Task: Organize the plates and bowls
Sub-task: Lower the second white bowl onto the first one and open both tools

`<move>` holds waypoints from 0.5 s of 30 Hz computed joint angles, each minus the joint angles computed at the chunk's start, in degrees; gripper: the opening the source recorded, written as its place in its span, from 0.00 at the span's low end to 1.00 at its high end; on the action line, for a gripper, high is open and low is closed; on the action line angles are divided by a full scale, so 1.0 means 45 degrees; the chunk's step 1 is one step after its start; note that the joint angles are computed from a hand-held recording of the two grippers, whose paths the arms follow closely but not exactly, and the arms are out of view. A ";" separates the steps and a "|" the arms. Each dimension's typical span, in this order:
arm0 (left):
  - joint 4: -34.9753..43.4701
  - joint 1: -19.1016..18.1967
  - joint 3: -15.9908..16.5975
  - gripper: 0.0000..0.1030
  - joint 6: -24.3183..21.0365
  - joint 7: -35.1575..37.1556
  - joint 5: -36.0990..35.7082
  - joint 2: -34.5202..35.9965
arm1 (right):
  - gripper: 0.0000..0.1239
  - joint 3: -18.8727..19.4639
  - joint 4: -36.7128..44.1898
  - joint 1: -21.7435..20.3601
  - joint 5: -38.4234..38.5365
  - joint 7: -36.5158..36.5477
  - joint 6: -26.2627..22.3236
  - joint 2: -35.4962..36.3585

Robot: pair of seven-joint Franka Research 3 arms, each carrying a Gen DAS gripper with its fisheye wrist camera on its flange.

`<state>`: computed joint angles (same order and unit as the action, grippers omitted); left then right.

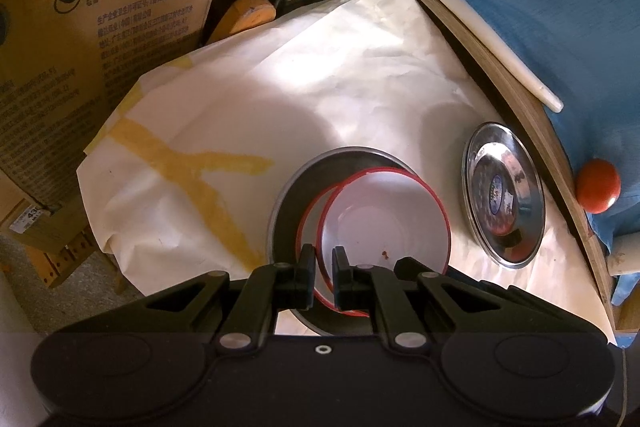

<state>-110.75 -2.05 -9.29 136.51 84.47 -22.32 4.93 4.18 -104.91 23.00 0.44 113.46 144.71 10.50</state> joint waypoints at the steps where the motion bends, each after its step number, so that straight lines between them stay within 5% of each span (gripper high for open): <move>1: -0.0023 0.0008 -0.0002 0.10 0.0013 0.0029 -0.0049 -0.0017 | 0.18 0.0009 -0.0002 -0.0015 0.0051 -0.0049 -0.0021 -0.0007; 15: -0.0256 0.0044 0.0078 0.18 -0.0036 0.0365 -0.0250 -0.0211 | 0.21 0.0036 -0.0165 -0.0070 0.0335 -0.0209 0.0075 -0.0123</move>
<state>-111.91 -1.85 -8.94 136.35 86.11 -23.45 3.98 4.34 -105.65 22.69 1.95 112.52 145.05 9.95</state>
